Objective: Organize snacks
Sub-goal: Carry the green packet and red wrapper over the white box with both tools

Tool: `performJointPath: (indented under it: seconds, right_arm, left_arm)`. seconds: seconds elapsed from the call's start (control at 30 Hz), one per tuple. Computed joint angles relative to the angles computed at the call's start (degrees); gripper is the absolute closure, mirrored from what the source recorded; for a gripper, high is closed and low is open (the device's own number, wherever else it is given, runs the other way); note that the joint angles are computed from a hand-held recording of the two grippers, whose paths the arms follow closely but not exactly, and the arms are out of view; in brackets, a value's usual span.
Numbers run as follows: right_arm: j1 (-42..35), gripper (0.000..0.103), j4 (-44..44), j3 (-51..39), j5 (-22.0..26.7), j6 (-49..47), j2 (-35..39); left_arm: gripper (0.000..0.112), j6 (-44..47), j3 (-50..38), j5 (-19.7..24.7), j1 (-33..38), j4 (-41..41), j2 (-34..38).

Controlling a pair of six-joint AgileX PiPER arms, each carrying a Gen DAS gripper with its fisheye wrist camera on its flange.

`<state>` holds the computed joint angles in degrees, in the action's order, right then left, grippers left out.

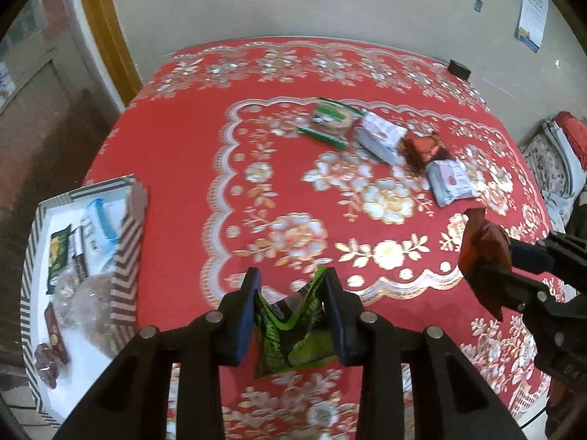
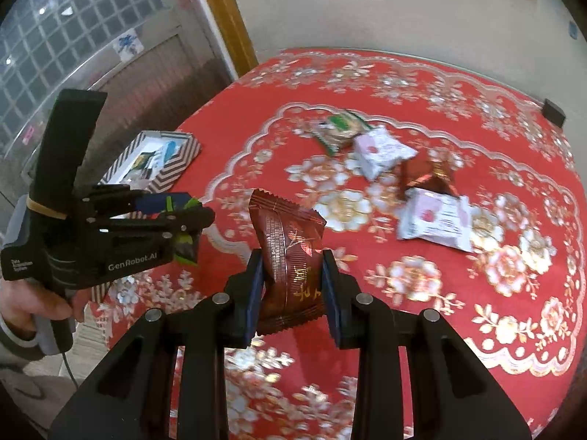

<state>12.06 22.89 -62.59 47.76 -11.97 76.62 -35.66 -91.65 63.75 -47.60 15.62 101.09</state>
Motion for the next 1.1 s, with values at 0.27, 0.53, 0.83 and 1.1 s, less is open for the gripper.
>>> performJointPath:
  seconds: [0.27,0.53,0.83,1.1]
  right_arm:
    - [6.87,0.074,-2.67,-3.4,-2.09,5.22,3.43]
    - [12.65,0.074,-5.34,-8.16,-2.58,9.25,7.06]
    - [16.84,0.074,-6.49,-13.33,-2.57,10.7,11.52]
    - [20.52,0.074,-7.85,-20.95,-1.62,12.31,16.86]
  left_arm:
    - [0.076,-0.28,5.13,-0.78,3.22,1.88,-4.87]
    - [0.076,-0.05,9.58,-1.74,6.78,2.36,-9.02]
    - [0.076,2.0,13.41,-2.89,11.99,1.84,-12.72]
    - [0.076,5.51,16.44,-4.13,17.77,0.76,-15.48]
